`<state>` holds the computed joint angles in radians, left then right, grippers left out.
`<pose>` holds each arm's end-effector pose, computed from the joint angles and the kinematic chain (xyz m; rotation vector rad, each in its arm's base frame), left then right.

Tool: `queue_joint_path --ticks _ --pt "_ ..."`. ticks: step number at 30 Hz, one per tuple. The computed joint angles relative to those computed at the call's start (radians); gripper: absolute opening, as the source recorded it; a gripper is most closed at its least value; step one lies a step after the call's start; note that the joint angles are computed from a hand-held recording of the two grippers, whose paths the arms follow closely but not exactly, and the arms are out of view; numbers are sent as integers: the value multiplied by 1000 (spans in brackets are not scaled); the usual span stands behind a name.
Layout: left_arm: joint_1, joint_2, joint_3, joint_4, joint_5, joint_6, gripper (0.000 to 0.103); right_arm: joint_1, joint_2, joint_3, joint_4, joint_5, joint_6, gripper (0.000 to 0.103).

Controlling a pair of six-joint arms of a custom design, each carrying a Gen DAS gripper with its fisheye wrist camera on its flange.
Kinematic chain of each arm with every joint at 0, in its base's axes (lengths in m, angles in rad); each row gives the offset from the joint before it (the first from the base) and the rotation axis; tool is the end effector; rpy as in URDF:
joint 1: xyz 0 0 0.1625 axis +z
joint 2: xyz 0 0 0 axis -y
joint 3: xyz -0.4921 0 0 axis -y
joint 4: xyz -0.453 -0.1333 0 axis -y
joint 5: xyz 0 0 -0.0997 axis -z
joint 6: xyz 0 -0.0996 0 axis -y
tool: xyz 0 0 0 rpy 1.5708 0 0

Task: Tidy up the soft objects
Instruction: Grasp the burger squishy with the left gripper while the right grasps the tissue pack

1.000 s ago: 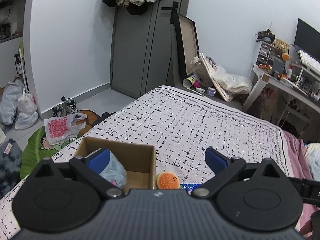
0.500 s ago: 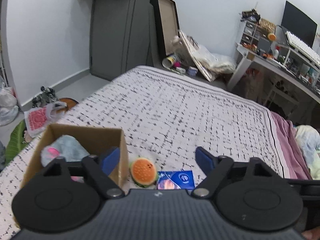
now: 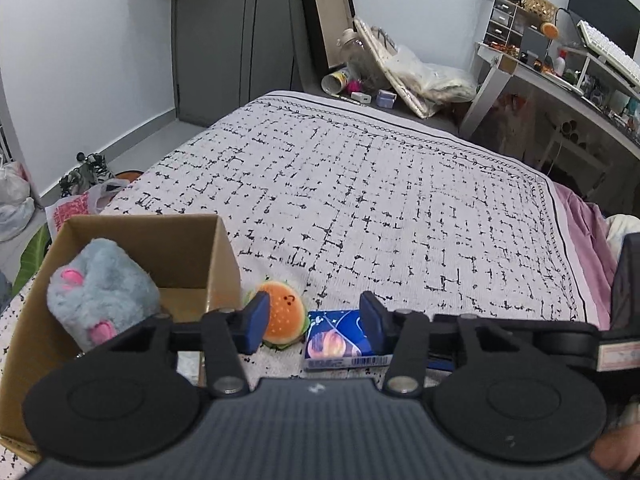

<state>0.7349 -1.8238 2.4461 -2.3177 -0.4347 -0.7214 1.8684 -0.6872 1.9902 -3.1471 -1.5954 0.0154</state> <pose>-0.1090 -0.4000 0.3456 0.0382 2.1855 -1.0760 0.3078 -0.5574 -0.0311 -0.4299 3.0640 -0.4262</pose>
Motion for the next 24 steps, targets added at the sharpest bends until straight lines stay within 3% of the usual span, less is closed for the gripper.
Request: queue_joint_path --ticks 8,10,12,15,24 --pt "49 76 -15 -71 33 17 48 -8 49 -50 28 -8 20 51" --pt "61 94 -23 -63 38 10 48 -8 57 -61 42 -21 18 46" --pt "74 111 -36 -44 37 -2 48 -7 64 -72 57 -31 9 32" --pt "88 135 -46 -32 47 -14 49 -17 61 -71 62 -11 4 26" --pt "114 215 -70 33 117 -69 50 -45 -2 -6 -8 -11 -41 24"
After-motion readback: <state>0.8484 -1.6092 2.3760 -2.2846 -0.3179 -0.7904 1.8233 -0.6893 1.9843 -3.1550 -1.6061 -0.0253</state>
